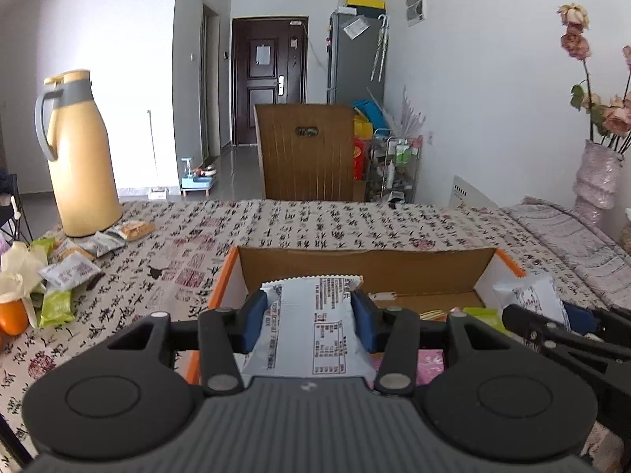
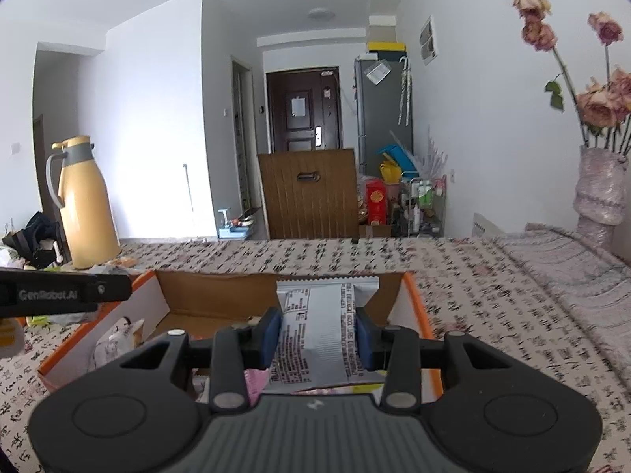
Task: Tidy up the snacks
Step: 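Carry both white packets over the box and open both tools to drop them, then withdraw both tools from the box toward the loose snacks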
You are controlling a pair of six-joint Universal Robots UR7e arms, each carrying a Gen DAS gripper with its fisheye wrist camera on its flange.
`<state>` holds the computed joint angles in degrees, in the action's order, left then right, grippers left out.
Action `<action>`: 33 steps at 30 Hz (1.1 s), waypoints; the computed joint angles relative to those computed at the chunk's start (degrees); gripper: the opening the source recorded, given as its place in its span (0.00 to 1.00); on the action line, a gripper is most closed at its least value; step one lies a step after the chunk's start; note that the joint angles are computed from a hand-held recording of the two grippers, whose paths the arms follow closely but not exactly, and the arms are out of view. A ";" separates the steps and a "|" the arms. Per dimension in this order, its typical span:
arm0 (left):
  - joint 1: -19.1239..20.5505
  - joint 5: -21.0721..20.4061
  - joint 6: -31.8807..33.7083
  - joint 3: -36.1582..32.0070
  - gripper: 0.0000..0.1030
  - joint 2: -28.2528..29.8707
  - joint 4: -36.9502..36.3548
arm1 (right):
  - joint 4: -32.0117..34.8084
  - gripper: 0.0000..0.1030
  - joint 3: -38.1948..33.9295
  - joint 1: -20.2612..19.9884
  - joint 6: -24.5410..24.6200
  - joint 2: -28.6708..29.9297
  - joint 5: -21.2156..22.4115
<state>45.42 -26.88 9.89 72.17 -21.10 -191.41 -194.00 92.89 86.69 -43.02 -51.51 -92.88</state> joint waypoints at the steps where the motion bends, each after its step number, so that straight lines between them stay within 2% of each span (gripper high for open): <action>1: 0.28 -0.10 -0.40 -0.06 0.46 0.04 0.57 | 0.38 0.37 -0.24 -0.02 0.02 0.32 -0.32; 7: 1.42 -0.77 -3.14 0.27 0.46 -0.29 3.89 | 1.77 0.37 -1.11 -0.29 0.47 1.24 -1.57; 12: 1.31 -0.97 -2.88 1.03 0.49 -0.36 2.31 | 2.51 0.38 -0.99 -0.58 0.54 1.18 -1.79; 14: 1.15 -0.83 -2.48 1.04 0.60 -0.28 1.44 | 2.38 0.48 -0.96 -0.75 1.12 1.06 -1.52; 16: 0.87 0.17 -1.27 0.59 0.82 0.28 -0.51 | 1.52 0.70 -0.81 -0.91 1.66 0.98 -1.23; 17: 0.79 0.72 -0.19 0.16 0.84 0.70 -1.92 | 1.15 0.76 -0.68 -1.02 1.92 0.88 -0.96; 18: 0.68 1.05 0.45 0.00 0.86 0.91 -2.93 | 0.85 0.86 -0.45 -1.20 2.20 0.70 -0.54; 19: 0.66 1.07 0.41 -0.01 0.94 0.89 -3.16 | 0.71 0.91 -0.42 -1.31 2.49 0.62 -0.24; 20: 0.64 1.25 0.59 -0.16 0.99 0.97 -3.63 | 0.49 0.93 -0.36 -1.36 2.83 0.56 -0.08; 22: 0.49 2.11 1.67 -0.72 1.00 1.48 -5.32 | 0.10 1.00 -0.25 -1.50 3.35 0.46 0.20; 33: 0.40 1.95 -0.51 0.27 1.00 0.61 -3.98 | -0.99 1.00 0.35 -1.59 3.97 0.20 0.49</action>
